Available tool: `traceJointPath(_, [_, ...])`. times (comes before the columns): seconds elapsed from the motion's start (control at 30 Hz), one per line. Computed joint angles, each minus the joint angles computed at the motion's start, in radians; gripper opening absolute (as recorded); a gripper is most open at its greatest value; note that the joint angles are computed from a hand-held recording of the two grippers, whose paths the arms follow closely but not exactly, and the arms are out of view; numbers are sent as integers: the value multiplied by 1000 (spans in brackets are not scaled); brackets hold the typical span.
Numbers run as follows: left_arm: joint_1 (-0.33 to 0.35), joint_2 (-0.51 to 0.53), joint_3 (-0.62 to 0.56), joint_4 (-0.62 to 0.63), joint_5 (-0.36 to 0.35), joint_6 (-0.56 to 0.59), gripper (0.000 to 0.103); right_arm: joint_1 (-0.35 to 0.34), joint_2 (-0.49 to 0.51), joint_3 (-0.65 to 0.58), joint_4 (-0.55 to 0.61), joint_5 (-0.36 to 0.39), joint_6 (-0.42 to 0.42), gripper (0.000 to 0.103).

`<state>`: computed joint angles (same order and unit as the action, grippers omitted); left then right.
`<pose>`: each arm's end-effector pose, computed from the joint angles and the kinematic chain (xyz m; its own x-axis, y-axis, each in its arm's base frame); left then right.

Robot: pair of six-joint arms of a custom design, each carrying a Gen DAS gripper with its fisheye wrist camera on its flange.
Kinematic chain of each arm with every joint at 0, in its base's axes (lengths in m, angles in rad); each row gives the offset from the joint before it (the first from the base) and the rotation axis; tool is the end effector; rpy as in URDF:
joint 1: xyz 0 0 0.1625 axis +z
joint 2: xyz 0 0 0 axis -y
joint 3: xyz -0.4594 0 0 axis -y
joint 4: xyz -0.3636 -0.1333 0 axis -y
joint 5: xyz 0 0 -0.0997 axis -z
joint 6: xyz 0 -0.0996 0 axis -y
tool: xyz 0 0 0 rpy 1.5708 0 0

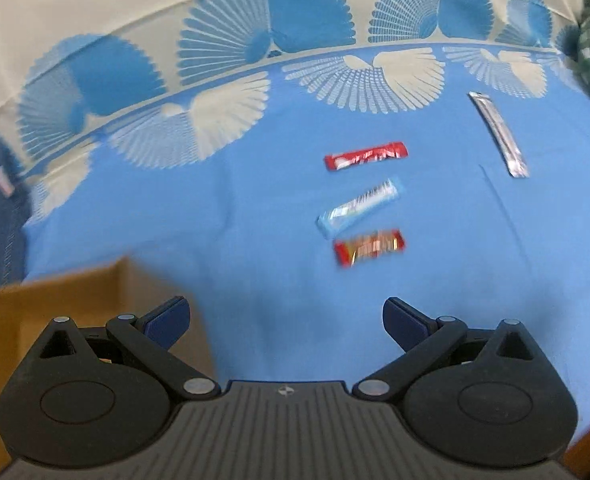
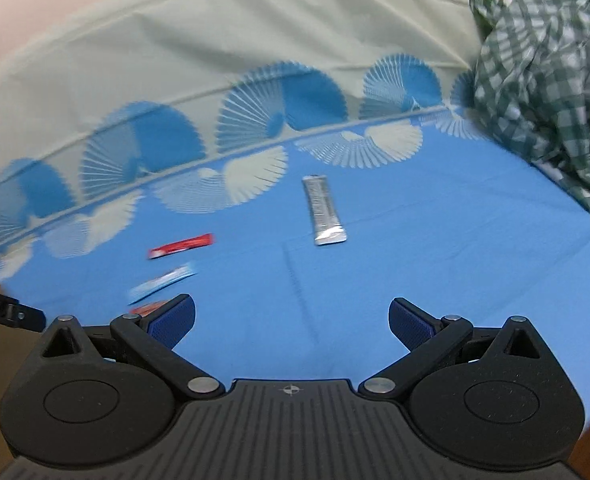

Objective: Organize snacks
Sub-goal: 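Withdraw both tools from the box and move toward the remaining snacks, then grasp the blue stick pack with the left tool while the right tool grasps the silver stick pack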

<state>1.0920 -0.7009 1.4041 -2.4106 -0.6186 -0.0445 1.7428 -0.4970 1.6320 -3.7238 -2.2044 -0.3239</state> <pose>-0.1483 -0.7512 0.1800 -0.5855 0.1294 -0.8002 0.4308 0.8859 -0.1720 0.1893 -0.6552 0.0946 -0.8059 0.1752 0.5656 -0.3654 0.6045 -0.7079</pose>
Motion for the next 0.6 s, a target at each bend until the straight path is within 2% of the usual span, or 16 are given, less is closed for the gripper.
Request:
traceJointPath(0.13, [50, 141, -172, -36, -20, 113, 103, -69, 75, -198, 127, 16, -25, 102])
traceJointPath(0.23, [79, 219, -274, -51, -61, 184, 103, -104, 148, -365, 213, 24, -64, 102])
traceJointPath(0.47, [128, 352, -474, -42, -151, 252, 103, -160, 311, -732, 381, 56, -137, 102])
traceJointPath(0.53, [142, 386, -547, 32, -166, 247, 103, -169, 365, -838, 402, 64, -182, 102])
traceJointPath(0.57, [150, 403, -575, 65, -162, 241, 103, -174, 389, -897, 450, 67, -187, 102])
traceJointPath(0.6, [154, 402, -576, 56, -178, 248, 103, -183, 415, -951, 483, 70, -197, 103])
